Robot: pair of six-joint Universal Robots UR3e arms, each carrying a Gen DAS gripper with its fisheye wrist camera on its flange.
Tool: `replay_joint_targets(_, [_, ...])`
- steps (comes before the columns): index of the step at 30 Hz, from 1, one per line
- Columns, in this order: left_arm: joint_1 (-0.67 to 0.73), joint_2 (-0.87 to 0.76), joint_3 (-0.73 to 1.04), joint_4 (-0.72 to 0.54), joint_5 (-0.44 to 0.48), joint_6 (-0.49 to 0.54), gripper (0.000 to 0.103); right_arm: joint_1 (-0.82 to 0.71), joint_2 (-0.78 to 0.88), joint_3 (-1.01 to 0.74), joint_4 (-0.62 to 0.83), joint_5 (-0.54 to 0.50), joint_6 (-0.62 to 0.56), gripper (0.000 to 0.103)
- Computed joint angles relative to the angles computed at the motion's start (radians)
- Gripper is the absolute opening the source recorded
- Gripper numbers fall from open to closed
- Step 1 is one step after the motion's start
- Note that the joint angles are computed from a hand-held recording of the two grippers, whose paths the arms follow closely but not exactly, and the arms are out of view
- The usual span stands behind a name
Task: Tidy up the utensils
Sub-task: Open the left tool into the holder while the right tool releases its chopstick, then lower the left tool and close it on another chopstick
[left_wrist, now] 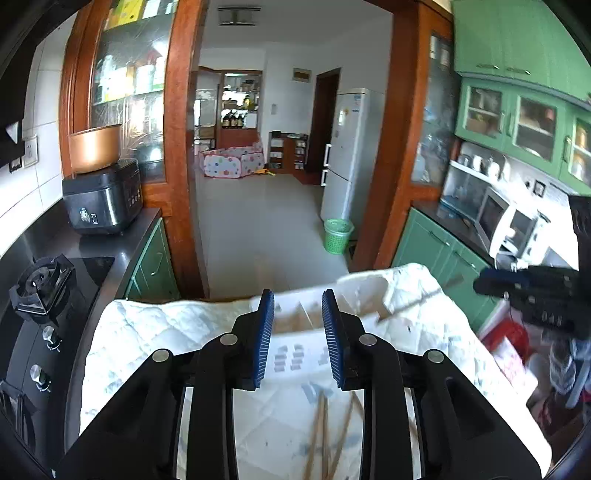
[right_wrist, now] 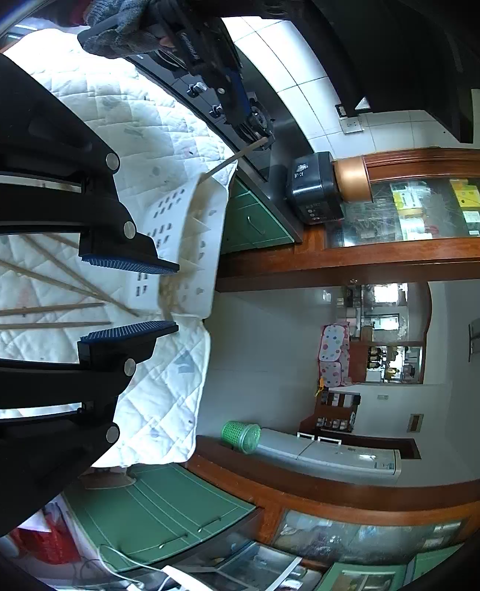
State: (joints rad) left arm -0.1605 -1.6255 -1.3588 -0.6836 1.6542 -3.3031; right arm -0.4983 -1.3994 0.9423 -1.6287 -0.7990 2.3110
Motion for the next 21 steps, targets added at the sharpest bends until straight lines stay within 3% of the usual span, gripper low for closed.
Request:
replay_joint_targets(4, [-0.05, 0.108, -0.186, 0.055, -0.009, 0.012, 0.027, -0.074, -0.129, 0.185, 0.003, 0.033, -0.086, 0.027])
replay_joint_targets(13, [-0.111, 0.246, -0.604, 0.145, -0.057, 0.042, 0.026, -0.257, -0.371, 0.531, 0.15, 0.071, -0.33, 0.027])
replay_joint_targets(21, [-0.097, 0.227, -0.762, 0.192, -0.092, 0.097, 0.026, -0.357, -0.539, 0.76, 0.193, 0.038, -0.476, 0.027])
